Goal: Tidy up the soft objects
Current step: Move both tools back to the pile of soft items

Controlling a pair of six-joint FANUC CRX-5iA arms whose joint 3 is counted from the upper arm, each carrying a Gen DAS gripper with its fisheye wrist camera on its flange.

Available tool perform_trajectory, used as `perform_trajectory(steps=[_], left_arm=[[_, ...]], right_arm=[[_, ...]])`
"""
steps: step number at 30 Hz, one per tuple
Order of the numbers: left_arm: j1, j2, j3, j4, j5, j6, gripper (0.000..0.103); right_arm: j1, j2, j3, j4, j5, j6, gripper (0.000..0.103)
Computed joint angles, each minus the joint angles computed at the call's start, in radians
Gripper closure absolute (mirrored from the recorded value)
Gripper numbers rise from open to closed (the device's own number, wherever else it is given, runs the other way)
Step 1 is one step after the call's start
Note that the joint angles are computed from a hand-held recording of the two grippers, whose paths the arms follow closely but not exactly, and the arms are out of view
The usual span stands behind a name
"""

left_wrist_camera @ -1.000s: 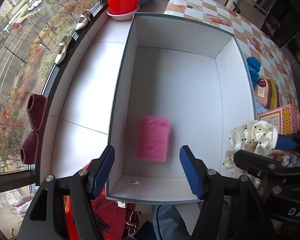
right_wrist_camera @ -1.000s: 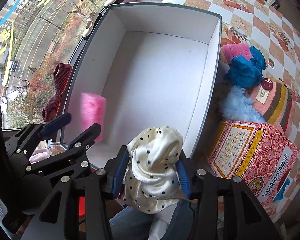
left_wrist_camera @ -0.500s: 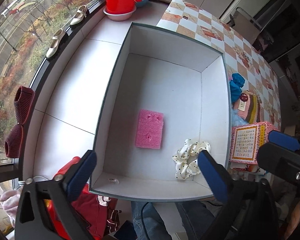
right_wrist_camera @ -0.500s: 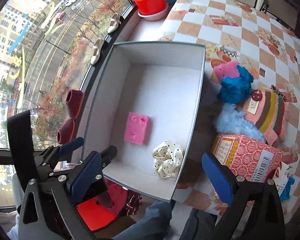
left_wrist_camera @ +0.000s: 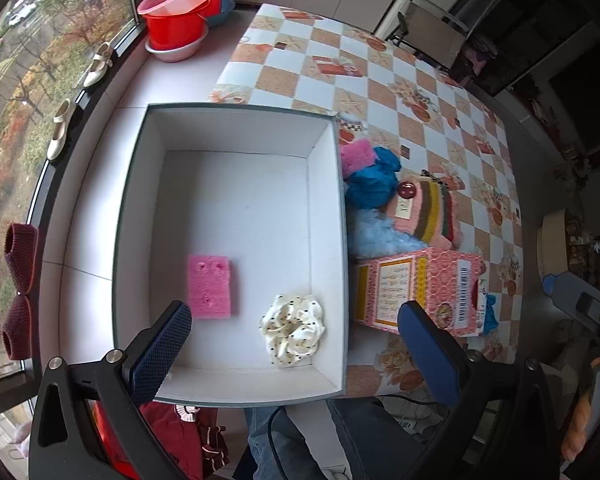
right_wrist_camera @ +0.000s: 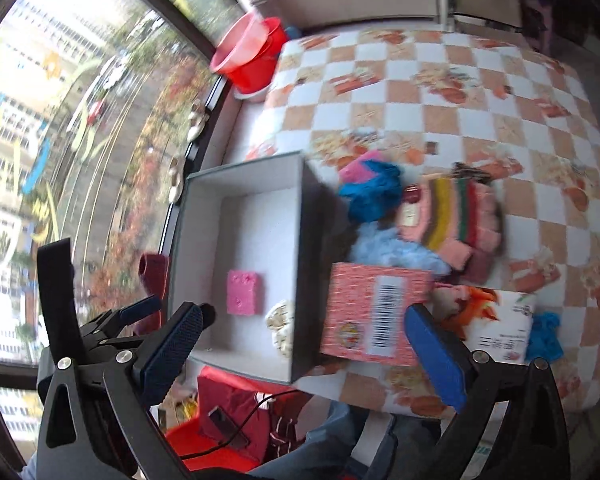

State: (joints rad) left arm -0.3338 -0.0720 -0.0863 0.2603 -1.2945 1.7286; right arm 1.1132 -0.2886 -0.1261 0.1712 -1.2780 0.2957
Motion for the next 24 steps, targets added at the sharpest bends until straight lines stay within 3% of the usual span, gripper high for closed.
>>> perform_trajectory(steps=[5,10,15,19,24], left_arm=[[-0.095,0.120,0.145,0.008,-0.036,-0.013,0.000],[-0.180,0.280,0.339,-0.011,-0.097,0.000,0.000],[-0.190,0.475,0.577,-0.049,-0.184,0.080,0.000],[-0.179,0.654,0.788,-0.047,-0.255,0.172,0.000],[-0.186,0.915,1.121,-0.100,-0.438,0.266,0.000]], right_arm=[[-0.022,-0.174,-0.159,0.048,-0.056,-0.201,0.001],[-0.048,-0.349,-0.307,0.017,-0.118,-0.373,0.001],[-0.065,-0.498,-0.412,-0.030,-0.171,-0.488,0.001],[-0.126,-0.557,-0.449,-0.083,-0.189,-0.482,0.001],[-0.330,-0.541,-0.459,-0.186,-0.173,-0.318,0.001]])
